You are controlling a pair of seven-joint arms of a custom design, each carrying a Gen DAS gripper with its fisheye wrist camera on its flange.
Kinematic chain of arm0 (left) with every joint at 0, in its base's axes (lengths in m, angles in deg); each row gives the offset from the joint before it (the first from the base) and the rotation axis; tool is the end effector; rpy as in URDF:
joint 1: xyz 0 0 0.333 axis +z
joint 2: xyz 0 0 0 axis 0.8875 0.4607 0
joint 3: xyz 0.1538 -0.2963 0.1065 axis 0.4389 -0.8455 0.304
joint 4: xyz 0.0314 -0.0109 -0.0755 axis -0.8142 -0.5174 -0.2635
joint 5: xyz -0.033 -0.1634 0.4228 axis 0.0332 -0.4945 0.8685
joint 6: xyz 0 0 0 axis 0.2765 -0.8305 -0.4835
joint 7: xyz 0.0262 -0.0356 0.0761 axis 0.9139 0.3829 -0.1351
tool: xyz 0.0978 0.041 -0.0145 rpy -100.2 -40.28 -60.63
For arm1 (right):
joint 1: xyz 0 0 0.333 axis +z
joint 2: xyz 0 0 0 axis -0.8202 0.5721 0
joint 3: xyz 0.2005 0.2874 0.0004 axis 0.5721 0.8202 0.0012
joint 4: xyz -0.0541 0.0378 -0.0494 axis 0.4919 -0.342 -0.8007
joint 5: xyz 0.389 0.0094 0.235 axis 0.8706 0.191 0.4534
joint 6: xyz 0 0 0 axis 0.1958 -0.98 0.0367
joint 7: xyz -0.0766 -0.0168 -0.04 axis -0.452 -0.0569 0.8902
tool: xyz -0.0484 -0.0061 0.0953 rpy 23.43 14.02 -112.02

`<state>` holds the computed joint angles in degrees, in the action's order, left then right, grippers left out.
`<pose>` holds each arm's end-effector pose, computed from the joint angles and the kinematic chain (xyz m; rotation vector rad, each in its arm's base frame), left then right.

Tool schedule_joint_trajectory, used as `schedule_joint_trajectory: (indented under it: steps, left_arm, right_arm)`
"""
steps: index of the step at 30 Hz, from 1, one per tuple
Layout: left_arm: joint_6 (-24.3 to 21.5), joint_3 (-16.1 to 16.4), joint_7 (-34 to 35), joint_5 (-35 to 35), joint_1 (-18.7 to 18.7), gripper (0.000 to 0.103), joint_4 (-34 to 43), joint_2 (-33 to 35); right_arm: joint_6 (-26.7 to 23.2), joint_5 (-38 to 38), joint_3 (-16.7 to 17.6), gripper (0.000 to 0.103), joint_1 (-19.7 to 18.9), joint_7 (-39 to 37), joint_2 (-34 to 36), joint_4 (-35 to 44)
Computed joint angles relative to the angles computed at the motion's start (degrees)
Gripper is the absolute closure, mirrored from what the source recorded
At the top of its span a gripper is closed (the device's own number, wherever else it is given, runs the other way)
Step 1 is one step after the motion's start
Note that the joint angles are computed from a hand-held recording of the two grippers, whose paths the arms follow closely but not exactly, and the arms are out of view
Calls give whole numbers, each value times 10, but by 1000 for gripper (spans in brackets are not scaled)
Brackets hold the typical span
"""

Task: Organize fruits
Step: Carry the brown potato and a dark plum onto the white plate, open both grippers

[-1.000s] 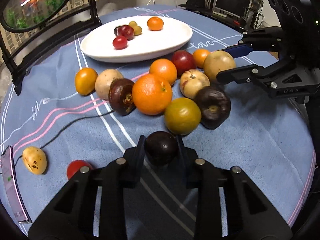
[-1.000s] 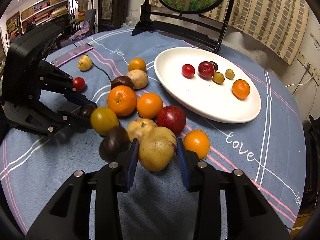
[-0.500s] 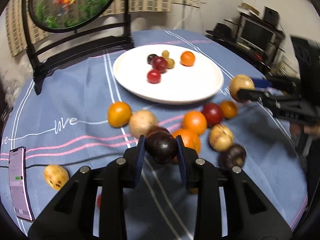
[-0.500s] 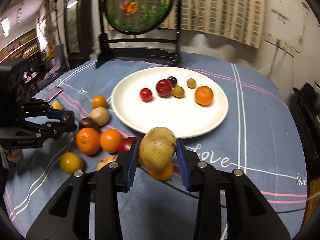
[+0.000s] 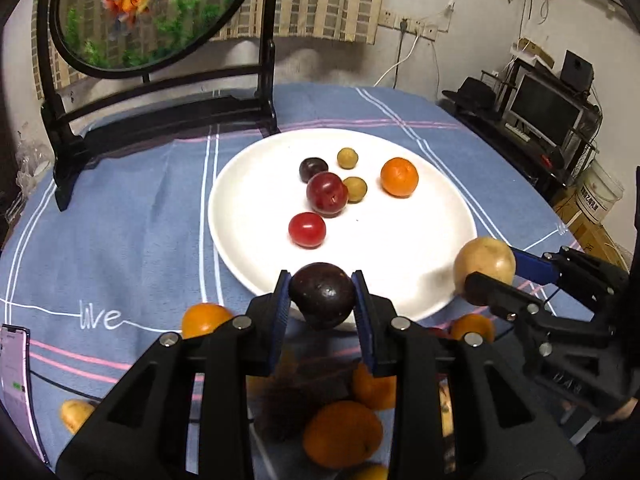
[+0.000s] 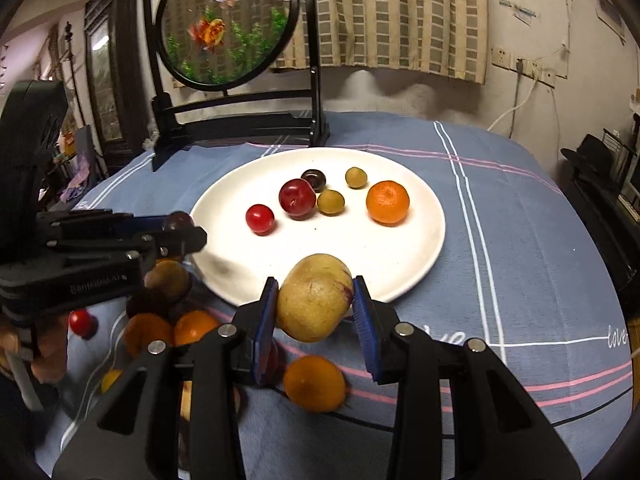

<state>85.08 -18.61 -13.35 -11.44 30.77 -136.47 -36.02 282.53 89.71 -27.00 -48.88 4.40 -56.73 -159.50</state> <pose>0.6424 -0.4772 0.3045 -1.8024 1.8184 -0.8467 0.6536 0.3185 0.2865 -1.9840 1.1668 -0.4757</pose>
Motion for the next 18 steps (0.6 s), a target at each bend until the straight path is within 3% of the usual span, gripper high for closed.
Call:
schedule_joint_trajectory:
  steps: [5,9,12,16,18]
  left_arm:
    - [-4,-2,6,-17,6,72,4,8]
    - [-11,-3,19,-26,7,72,21,21]
    - [-16,-10,32,-49,13,70,33,31]
    - [-27,12,15,-31,-10,40,30,26]
    - [-27,28,-26,-2,-23,37,18,13]
  right_arm:
    - [4,17,-37,66,46,1,12,23]
    - [13,13,-23,65,33,4,22,27]
    - [31,24,-59,52,68,5,21,29]
    - [41,17,-57,44,63,16,19,22]
    - [46,13,-58,42,62,20,16,18]
